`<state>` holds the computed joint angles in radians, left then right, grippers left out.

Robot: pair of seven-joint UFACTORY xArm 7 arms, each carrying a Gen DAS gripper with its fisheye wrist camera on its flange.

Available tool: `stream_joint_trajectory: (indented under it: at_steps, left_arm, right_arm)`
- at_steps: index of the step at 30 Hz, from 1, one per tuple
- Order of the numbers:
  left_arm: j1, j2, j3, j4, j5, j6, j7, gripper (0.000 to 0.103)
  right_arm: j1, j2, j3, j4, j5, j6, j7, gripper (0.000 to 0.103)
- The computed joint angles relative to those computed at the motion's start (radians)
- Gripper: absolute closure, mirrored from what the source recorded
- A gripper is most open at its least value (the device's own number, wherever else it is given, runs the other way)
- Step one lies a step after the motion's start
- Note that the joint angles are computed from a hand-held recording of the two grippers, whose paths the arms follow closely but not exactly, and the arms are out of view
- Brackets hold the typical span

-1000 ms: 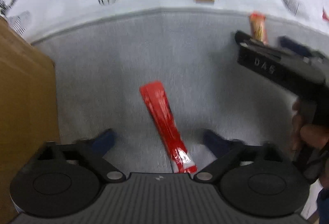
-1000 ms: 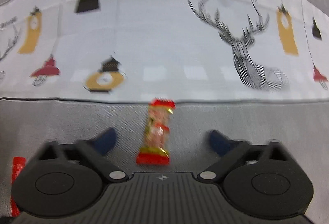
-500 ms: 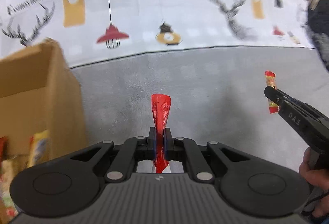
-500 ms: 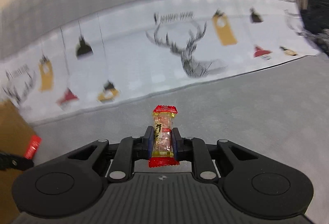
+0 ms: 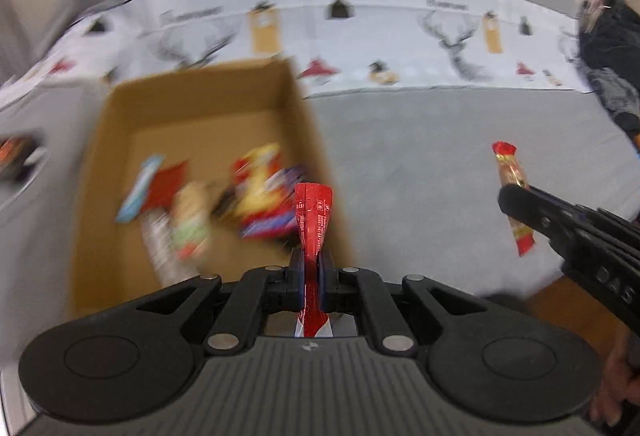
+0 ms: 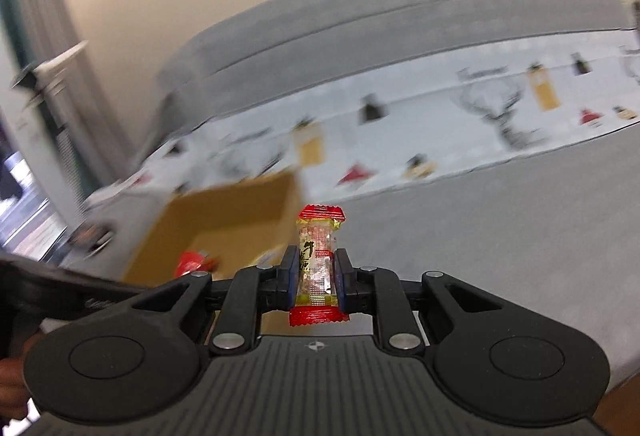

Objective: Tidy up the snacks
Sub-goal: 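Carry the red stick pack and red-wrapped candy over the box with both grippers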

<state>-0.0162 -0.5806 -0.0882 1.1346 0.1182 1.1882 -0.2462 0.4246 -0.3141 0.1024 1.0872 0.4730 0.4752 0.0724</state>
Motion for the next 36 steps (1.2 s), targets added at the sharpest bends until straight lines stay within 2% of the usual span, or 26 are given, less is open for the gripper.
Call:
stream_joint_trajectory:
  at_steps: [5,12,22,36]
  left_arm:
    - [0.043,-0.228,0.032,-0.119,0.041,0.099,0.023,0.096]
    - [0.083,-0.393,0.068,-0.185,0.02,0.12,0.042,0.096]
    - [0.099,-0.444,0.089,-0.205,-0.017,0.088,0.069,0.096]
    - [0.111,-0.421,0.105,-0.206,-0.034,0.06,0.092,0.096]
  right_arm:
    - [0.068,-0.075,0.048,0.007,0.0,0.107,0.007,0.084]
    - [0.096,-0.101,0.117,0.057,-0.093,0.175,0.052,0.084]
    - [0.091,-0.101,0.148,0.096,-0.198,0.212,0.105,0.084]
    - [0.09,-0.053,0.159,0.14,-0.239,0.248,0.117,0.084]
